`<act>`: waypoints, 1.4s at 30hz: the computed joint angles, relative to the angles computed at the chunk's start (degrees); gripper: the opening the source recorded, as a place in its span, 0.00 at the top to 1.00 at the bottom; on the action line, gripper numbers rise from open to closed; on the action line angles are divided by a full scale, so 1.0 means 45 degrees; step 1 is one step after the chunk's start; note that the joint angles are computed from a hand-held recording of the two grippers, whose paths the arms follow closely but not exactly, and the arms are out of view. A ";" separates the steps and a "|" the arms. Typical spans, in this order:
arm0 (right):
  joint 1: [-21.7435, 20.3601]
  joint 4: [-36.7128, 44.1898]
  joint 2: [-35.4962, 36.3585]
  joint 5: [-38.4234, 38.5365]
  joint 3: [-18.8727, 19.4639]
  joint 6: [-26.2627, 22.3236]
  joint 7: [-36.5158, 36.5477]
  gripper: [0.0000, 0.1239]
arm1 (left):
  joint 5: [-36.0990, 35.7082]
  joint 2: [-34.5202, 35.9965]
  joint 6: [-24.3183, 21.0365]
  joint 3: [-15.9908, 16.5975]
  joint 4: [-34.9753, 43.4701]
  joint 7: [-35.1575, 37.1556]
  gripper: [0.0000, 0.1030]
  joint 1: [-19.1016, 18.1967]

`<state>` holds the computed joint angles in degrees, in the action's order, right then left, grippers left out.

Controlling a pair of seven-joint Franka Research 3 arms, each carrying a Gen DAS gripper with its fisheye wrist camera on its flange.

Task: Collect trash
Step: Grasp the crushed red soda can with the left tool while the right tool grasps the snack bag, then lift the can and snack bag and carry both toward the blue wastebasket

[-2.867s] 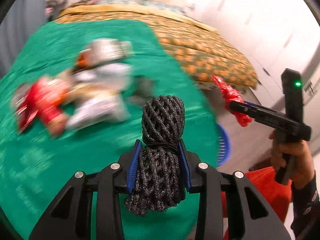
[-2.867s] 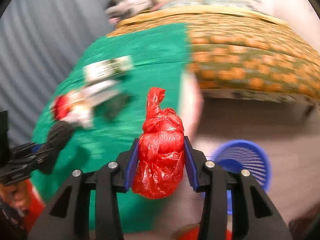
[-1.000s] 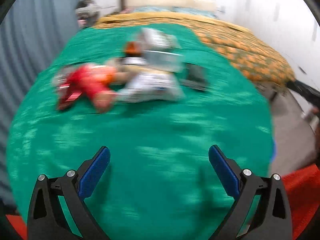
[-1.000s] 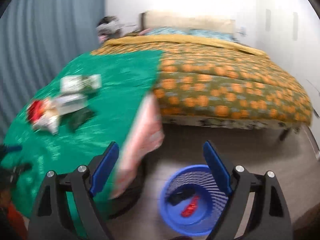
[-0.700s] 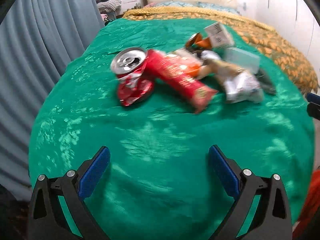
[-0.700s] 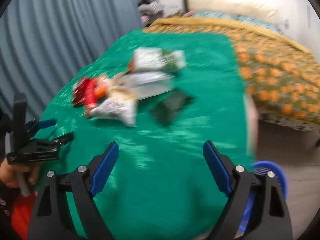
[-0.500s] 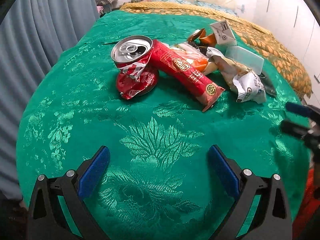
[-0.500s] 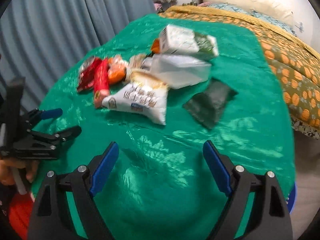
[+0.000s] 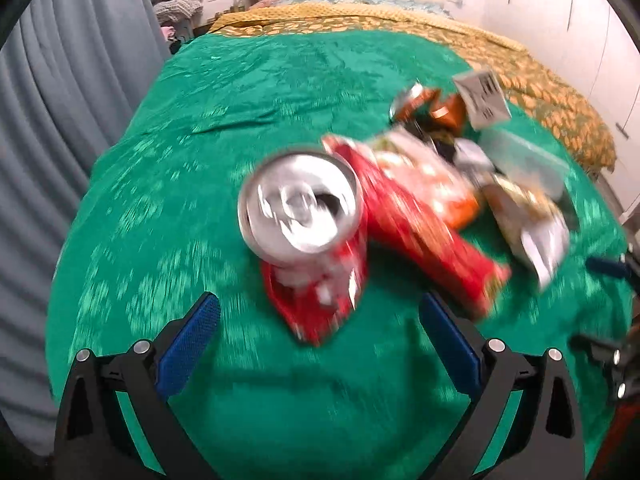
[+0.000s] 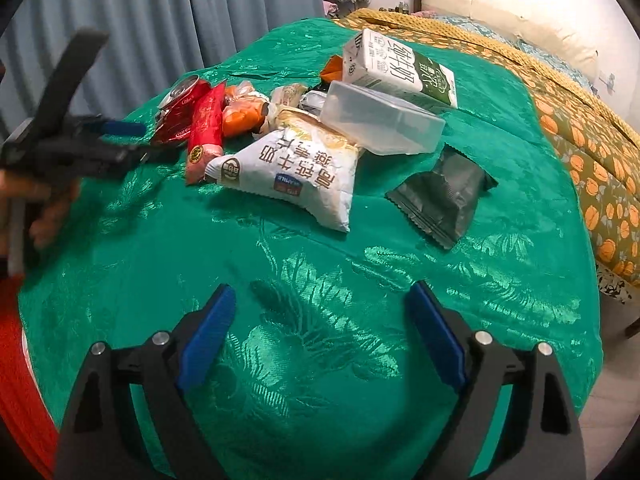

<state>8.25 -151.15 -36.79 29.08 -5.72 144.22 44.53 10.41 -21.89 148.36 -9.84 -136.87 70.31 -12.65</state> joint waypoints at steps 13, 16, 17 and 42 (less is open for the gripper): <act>0.0004 0.0023 0.0049 -0.0121 0.0080 0.0065 0.0060 0.29 | -0.0467 0.1266 0.1416 0.0169 0.0492 0.0693 0.40 0.0190; 0.0022 0.0031 0.0056 -0.0105 0.0060 0.0049 0.0057 0.29 | -0.0730 0.1007 0.1598 0.0233 0.0214 0.0490 0.42 0.0205; 0.0038 0.0036 0.0053 -0.0075 0.0029 0.0021 0.0039 0.29 | -0.0562 0.0873 0.1499 0.0116 0.0142 0.0219 0.42 0.0311; 0.0300 0.3028 0.2221 0.1239 0.0274 -0.2102 0.1141 0.62 | 0.0552 -0.3093 0.0025 -0.0964 -0.2846 -0.3852 0.19 -0.1794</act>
